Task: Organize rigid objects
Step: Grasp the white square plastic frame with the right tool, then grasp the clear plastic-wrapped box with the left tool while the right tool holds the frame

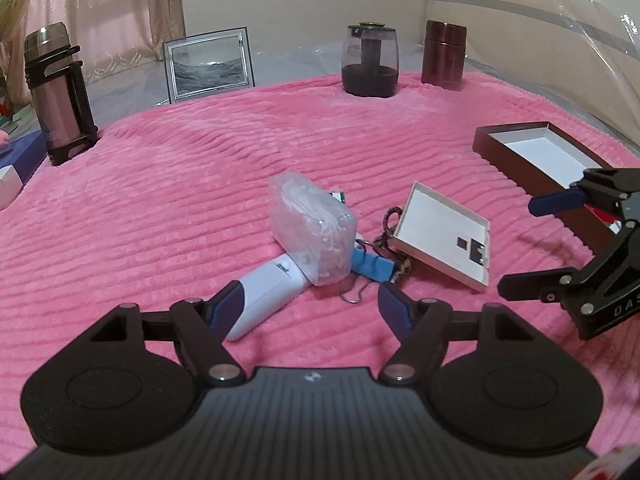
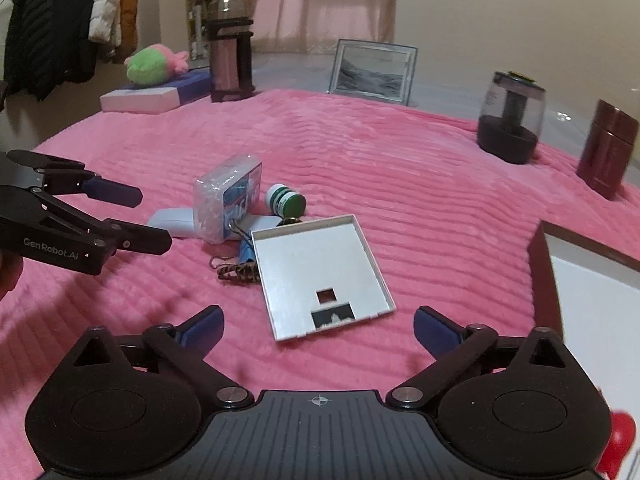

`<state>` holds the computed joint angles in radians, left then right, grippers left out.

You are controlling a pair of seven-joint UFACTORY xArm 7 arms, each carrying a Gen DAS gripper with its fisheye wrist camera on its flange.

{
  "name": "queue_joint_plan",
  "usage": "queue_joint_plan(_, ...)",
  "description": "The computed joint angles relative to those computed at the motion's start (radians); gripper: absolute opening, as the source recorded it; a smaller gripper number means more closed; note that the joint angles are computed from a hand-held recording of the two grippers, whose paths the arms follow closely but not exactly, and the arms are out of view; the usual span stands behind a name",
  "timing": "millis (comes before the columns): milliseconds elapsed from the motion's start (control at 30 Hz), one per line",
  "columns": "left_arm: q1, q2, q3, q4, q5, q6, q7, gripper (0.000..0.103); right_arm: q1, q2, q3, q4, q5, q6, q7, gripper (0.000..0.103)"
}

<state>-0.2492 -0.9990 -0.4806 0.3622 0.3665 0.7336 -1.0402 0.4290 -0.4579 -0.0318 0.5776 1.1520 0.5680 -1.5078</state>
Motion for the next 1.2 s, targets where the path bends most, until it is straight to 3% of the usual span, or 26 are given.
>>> queue_joint_plan(167,0.023,0.008,0.014,-0.018,0.017,-0.043,0.004,0.073,0.008,0.101,0.014,0.073,0.015,0.013,-0.053,0.101)
queue_joint_plan(500,0.076,0.022,0.024,-0.048,0.036,-0.139,0.000,0.074,-0.061,0.275,0.078,0.220,-0.064,0.074,0.001,0.100)
queue_joint_plan(600,0.089,0.025,0.023,-0.056,0.037,-0.165,-0.004,0.074,-0.081,0.298,0.088,0.246,-0.079,0.103,0.001,0.099)
queue_joint_plan(700,0.100,0.026,0.019,-0.062,0.037,-0.193,-0.011,0.074,-0.096,0.308,0.098,0.259,-0.103,0.131,0.009,0.086)
queue_joint_plan(967,0.180,0.069,-0.034,-0.044,0.060,-0.274,-0.069,0.073,-0.102,0.257,0.102,0.211,-0.051,0.117,0.023,0.084)
queue_joint_plan(1200,0.265,0.137,-0.087,0.009,0.104,-0.301,-0.131,0.054,-0.091,0.188,0.081,0.155,-0.016,0.100,0.068,0.084)
